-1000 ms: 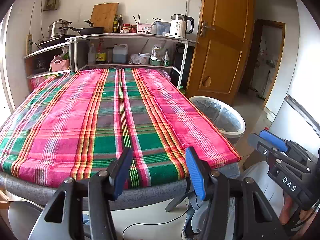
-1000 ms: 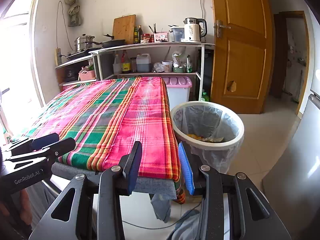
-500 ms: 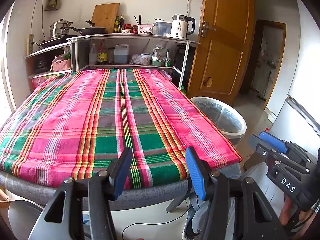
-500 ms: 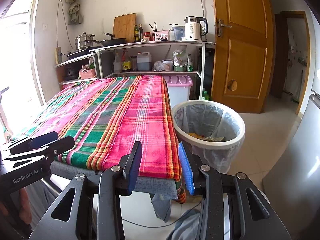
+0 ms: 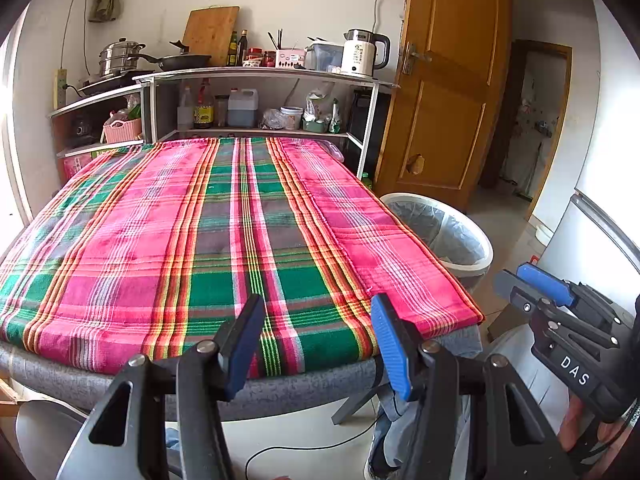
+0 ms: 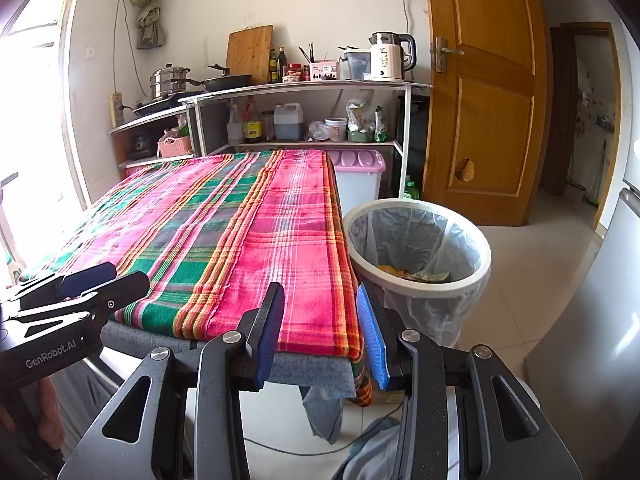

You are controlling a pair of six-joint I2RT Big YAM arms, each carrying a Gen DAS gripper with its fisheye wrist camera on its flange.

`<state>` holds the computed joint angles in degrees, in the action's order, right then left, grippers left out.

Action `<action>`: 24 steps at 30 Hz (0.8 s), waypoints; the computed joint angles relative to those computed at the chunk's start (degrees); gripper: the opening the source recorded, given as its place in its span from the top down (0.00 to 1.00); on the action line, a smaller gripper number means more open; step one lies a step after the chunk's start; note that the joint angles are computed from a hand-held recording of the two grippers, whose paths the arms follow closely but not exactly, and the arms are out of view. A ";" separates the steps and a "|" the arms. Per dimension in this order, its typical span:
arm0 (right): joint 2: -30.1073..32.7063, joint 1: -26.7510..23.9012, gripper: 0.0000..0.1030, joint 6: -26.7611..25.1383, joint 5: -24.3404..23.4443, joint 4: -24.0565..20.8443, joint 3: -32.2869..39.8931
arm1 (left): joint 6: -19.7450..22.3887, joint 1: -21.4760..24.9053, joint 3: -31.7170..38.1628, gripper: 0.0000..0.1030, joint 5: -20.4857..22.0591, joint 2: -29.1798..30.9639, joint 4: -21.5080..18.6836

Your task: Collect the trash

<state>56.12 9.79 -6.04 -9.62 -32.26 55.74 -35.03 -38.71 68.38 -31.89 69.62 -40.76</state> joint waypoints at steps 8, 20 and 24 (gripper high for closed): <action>0.19 -0.18 0.62 -0.21 -0.19 0.23 -0.13 | -0.14 0.03 0.05 0.44 0.11 -0.04 -0.20; 0.50 -0.26 0.62 -0.24 -0.22 0.09 0.19 | 0.03 -0.02 0.03 0.44 0.12 0.01 -0.07; 0.49 -0.25 0.62 -0.26 -0.20 0.09 0.19 | -0.02 -0.09 -0.01 0.44 0.21 0.05 -0.02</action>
